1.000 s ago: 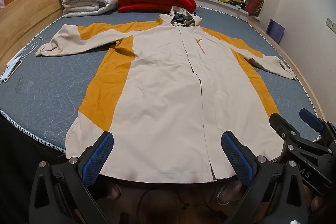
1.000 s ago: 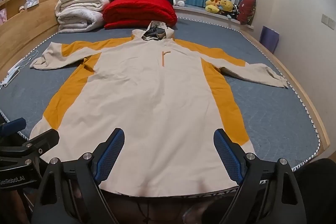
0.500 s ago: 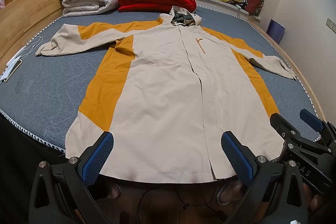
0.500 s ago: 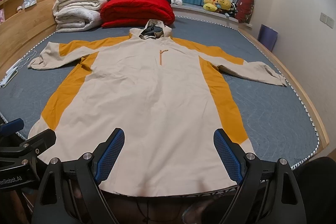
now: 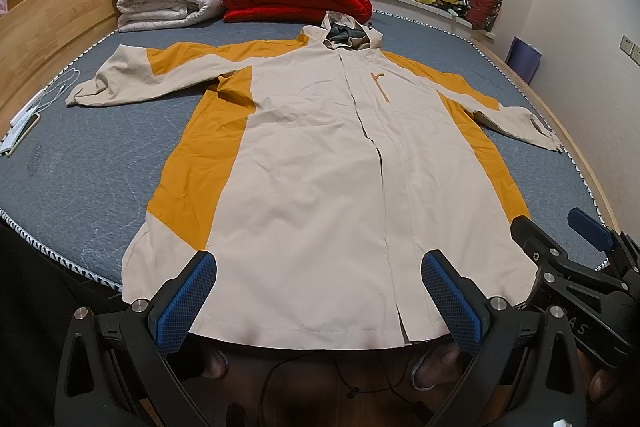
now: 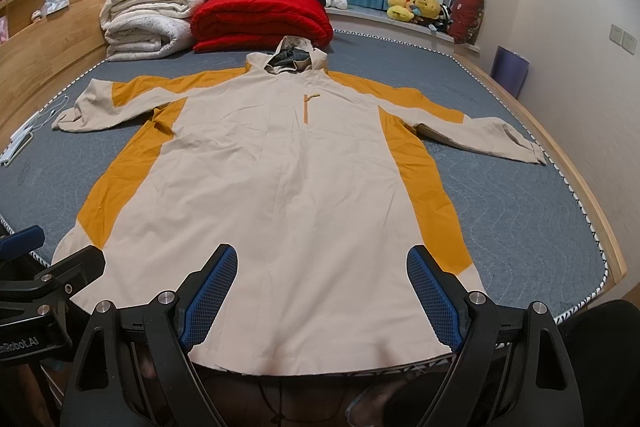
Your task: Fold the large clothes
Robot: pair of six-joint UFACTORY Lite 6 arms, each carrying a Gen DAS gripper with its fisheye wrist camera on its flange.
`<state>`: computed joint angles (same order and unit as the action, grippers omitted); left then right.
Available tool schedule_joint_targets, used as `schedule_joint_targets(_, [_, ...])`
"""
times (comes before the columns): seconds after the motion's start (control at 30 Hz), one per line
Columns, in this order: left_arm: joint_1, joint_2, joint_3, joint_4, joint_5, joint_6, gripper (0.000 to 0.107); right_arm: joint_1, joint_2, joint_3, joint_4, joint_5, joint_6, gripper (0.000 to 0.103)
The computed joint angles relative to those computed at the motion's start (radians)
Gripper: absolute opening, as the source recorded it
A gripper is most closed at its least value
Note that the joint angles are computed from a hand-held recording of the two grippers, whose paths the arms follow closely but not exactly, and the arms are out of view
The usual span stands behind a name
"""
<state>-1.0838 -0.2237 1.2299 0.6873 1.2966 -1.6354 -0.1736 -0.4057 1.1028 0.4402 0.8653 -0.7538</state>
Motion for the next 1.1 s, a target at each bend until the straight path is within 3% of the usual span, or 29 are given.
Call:
schedule_joint_targets(0.2, [-0.025,0.023,0.012,0.005,-0.009,-0.016,0.095,0.000,0.000,0.001,0.000,0.000,0.000,0.087])
schedule_joint_targets(0.4, [0.001,0.025,0.035,-0.026,-0.021,0.063,0.060,0.000,0.004,0.006,0.002,0.003,0.001,0.087])
schedule_joint_targets(0.53, [0.009,0.028,0.117,-0.022,0.043,0.129,0.038,-0.022,0.011,0.011,0.035,0.009,-0.016,0.085])
schedule_joint_targets(0.63, [-0.002,0.043,0.234,0.028,0.126,0.170,0.034,-0.044,0.025,0.032,0.078,0.029,-0.041,0.077])
schedule_joint_targets(0.77, [0.023,0.073,0.344,0.091,0.184,0.256,0.034,-0.065,0.056,0.087,0.137,0.054,-0.063,0.056])
schedule_joint_targets(0.87, [0.142,0.048,0.340,0.059,0.110,0.341,0.034,-0.079,0.103,0.155,0.175,0.066,-0.063,0.045])
schedule_joint_targets(1.1, [0.532,0.103,0.457,-0.042,-0.146,0.666,0.034,-0.068,0.305,0.474,0.245,0.132,-0.094,0.044])
